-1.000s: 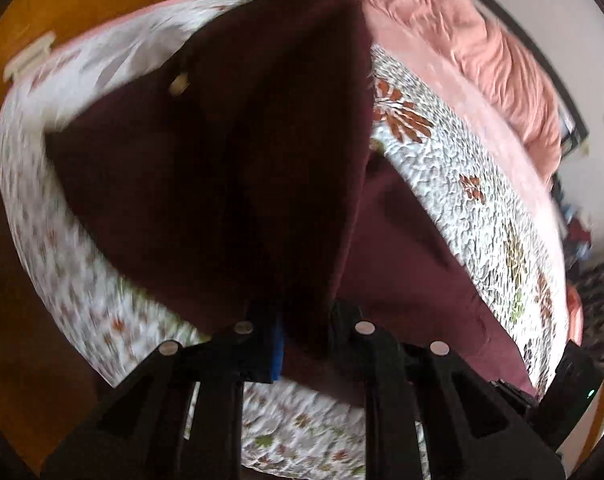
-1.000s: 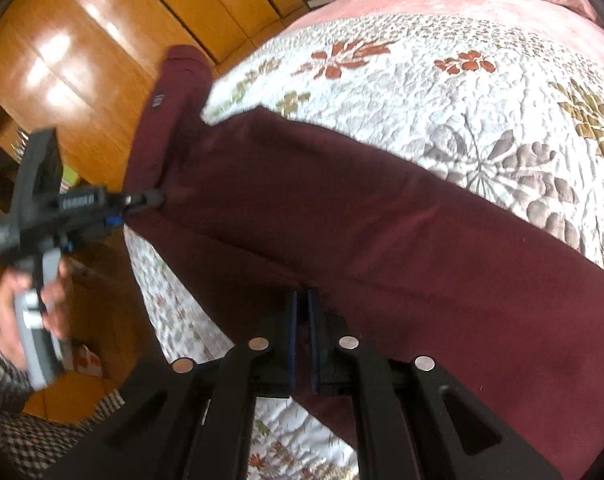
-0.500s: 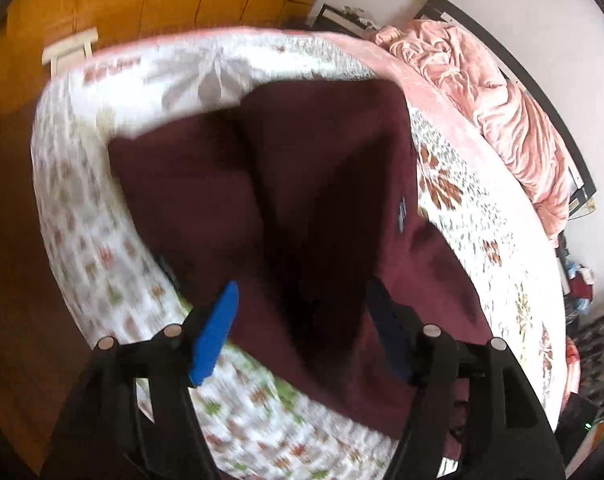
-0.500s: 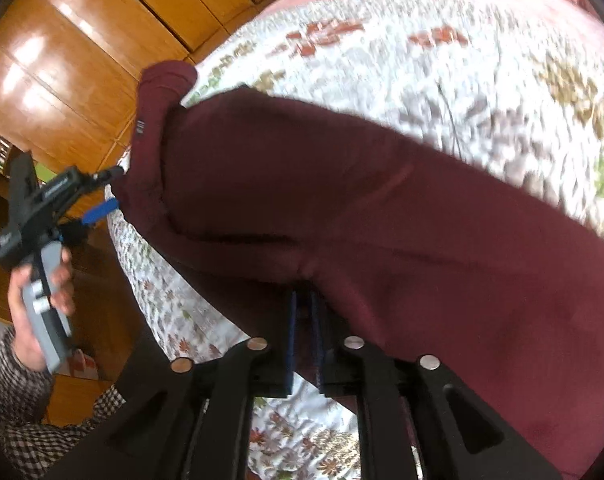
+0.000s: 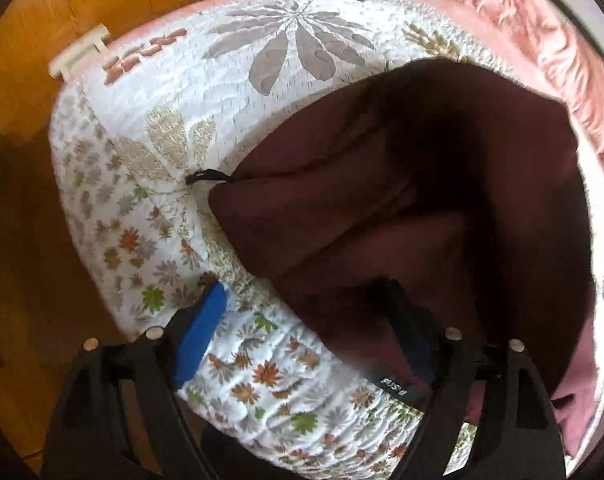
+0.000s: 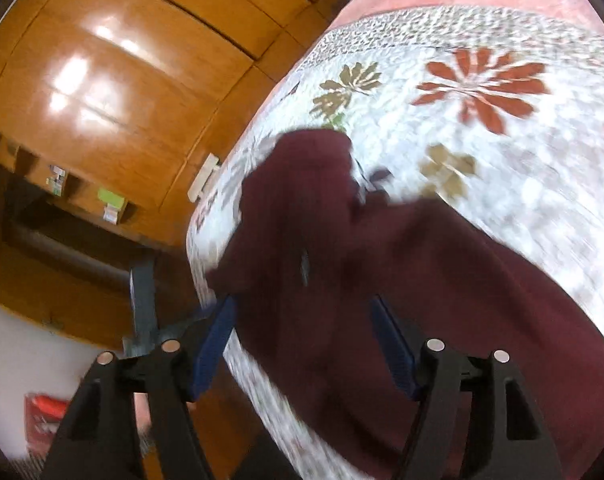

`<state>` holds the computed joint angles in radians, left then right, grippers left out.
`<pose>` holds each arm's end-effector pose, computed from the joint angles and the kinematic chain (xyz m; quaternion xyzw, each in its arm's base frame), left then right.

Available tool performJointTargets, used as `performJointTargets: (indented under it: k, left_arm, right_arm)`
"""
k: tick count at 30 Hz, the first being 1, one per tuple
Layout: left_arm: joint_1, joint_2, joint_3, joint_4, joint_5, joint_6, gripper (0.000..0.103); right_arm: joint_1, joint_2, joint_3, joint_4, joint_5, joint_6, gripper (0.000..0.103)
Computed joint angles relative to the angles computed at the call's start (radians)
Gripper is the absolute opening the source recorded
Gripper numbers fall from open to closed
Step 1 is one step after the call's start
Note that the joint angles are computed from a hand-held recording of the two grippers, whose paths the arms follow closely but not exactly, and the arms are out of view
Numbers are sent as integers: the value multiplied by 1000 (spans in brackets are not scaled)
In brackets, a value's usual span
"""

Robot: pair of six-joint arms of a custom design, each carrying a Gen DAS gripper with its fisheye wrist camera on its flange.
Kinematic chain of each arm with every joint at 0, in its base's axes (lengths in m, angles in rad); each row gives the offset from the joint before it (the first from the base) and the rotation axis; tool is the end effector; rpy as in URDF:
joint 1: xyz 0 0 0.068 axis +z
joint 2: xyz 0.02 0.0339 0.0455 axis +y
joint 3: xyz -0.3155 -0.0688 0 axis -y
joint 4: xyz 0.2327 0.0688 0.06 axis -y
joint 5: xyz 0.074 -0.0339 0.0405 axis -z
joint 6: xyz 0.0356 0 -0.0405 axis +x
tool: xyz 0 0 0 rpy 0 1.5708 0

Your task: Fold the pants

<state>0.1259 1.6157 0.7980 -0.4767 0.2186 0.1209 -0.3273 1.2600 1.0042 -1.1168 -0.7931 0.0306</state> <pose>0.2656 0.0258 0.1953 0.0126 0.9846 -0.0904 0.1492 0.1817 -0.0349 0.3160 0.1258 0.9100 0.3666 0.1471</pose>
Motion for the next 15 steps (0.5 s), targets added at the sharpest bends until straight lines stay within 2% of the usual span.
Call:
performJointTargets:
  k: [2, 3, 6, 7, 8, 9, 10, 11, 13, 15]
  left_arm:
    - [28, 3, 19, -24, 43, 18, 82]
    - [40, 2, 22, -29, 62, 25, 82]
    - [96, 0, 16, -32, 138, 60, 82]
    - [116, -1, 14, -37, 164, 73, 82]
    - [135, -2, 14, -48, 187, 84, 82]
    - [160, -2, 19, -69, 214, 99, 82]
    - [183, -8, 16, -82, 236, 111, 82]
    - [204, -11, 8, -81, 253, 116, 82]
    - [249, -20, 11, -89, 279, 111, 82]
    - [298, -34, 11, -105, 307, 113, 82]
  right_arm:
    - [87, 65, -12, 166, 41, 182, 73]
    - [103, 98, -18, 212, 45, 231, 75]
    - [120, 202, -40, 289, 8, 310, 75]
    - [126, 222, -56, 330, -33, 338, 73]
    - [125, 228, -65, 361, -64, 340, 66]
    - [141, 222, -60, 384, -51, 344, 58]
    - [160, 217, -44, 381, -21, 333, 33]
    - [192, 211, -11, 364, 27, 301, 26]
    - [240, 186, 33, 359, 87, 296, 21]
    - [285, 131, 71, 400, 95, 327, 20]
